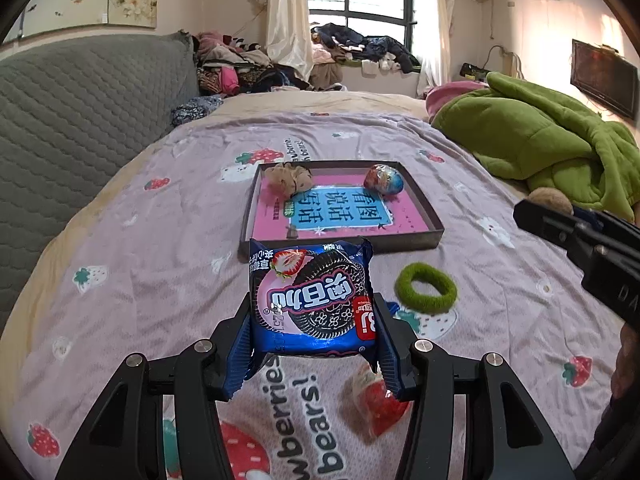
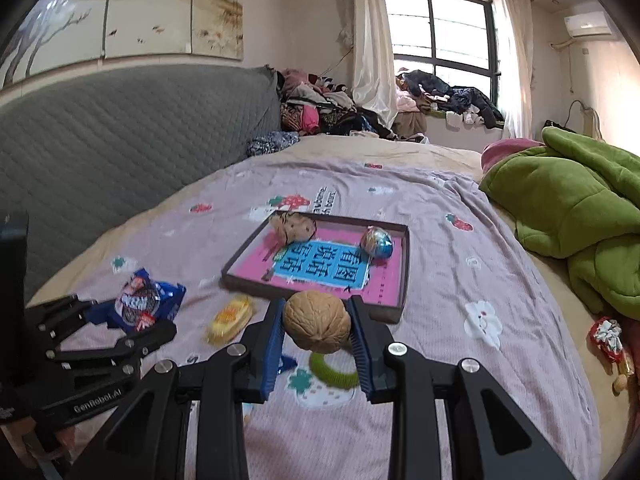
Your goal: Organize objects
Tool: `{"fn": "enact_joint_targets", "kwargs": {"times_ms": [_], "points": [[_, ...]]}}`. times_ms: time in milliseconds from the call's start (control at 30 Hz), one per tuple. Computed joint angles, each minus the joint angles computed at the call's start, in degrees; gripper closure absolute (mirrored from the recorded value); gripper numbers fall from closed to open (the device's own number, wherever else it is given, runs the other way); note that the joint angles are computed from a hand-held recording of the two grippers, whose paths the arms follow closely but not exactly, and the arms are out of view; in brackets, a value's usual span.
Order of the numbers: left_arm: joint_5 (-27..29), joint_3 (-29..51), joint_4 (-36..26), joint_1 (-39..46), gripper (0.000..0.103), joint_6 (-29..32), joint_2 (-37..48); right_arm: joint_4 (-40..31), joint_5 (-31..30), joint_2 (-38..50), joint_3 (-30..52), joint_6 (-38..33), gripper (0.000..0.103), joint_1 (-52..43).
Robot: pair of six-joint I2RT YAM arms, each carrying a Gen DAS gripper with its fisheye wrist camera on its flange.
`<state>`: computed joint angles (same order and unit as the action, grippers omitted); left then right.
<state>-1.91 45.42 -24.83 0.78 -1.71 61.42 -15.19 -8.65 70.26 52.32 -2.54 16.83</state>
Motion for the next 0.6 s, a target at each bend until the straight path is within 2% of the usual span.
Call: {"fn": "enact_joint_targets", "kwargs": {"times_ms": [233, 600], "points": [[0.97, 3.58, 2.30, 0.45, 0.048, -0.58, 5.54, -0.44, -3.20, 4.88, 5.50, -0.91, 0.071, -2.31], [1.41, 13.15, 2.97, 2.27, 0.048, 0.60, 13.50, -1.15, -4.91, 10.75, 13.72, -2.27, 0.071, -3.60]]}}
